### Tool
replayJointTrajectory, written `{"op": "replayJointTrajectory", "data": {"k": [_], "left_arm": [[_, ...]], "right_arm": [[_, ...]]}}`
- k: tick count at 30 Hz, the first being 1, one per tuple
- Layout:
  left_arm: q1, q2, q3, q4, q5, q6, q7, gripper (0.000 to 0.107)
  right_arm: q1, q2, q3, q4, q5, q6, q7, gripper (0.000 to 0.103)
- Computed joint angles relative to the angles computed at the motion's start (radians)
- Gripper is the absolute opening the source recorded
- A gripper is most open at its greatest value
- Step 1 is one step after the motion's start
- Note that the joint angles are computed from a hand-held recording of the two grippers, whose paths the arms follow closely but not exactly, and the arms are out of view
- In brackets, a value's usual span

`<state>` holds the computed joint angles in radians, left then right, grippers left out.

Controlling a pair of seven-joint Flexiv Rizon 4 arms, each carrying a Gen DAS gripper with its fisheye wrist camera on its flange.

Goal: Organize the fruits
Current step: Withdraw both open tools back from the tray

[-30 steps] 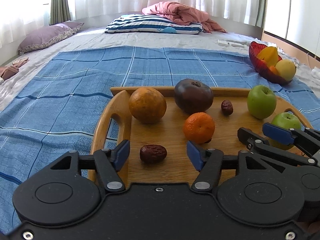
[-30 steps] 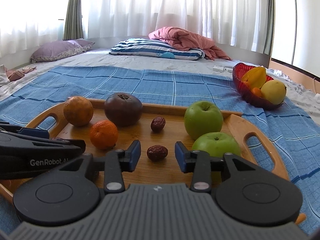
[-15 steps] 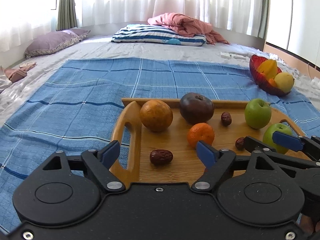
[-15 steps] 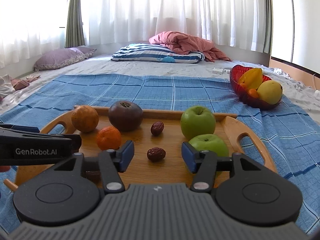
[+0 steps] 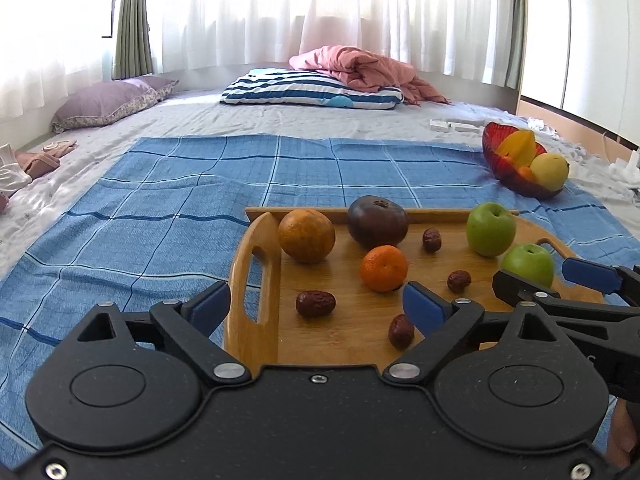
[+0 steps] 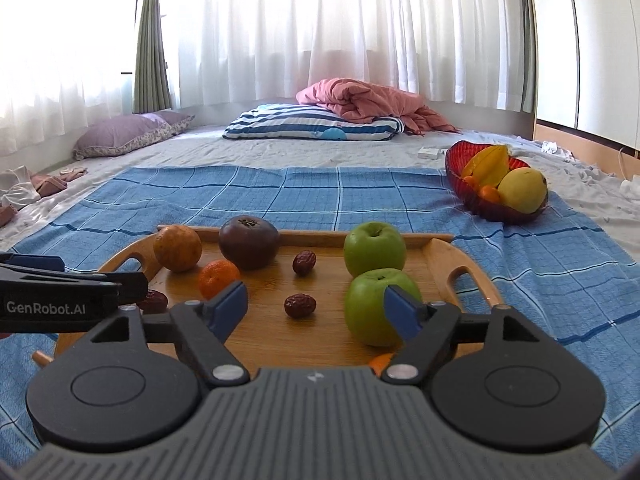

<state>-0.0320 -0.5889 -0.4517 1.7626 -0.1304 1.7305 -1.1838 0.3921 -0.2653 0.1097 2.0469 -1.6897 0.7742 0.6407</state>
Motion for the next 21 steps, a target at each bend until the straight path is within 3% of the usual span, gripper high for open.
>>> {"op": "replayJointTrajectory", "data": {"k": [21], "left_arm": [[0.156,0.081,-0.132,0.195,0.111,0.068,-0.072,0.097]], "right_arm": [[0.026,0.048,0.041,0.093,0.088,-0.027,0.033,0.09]]}}
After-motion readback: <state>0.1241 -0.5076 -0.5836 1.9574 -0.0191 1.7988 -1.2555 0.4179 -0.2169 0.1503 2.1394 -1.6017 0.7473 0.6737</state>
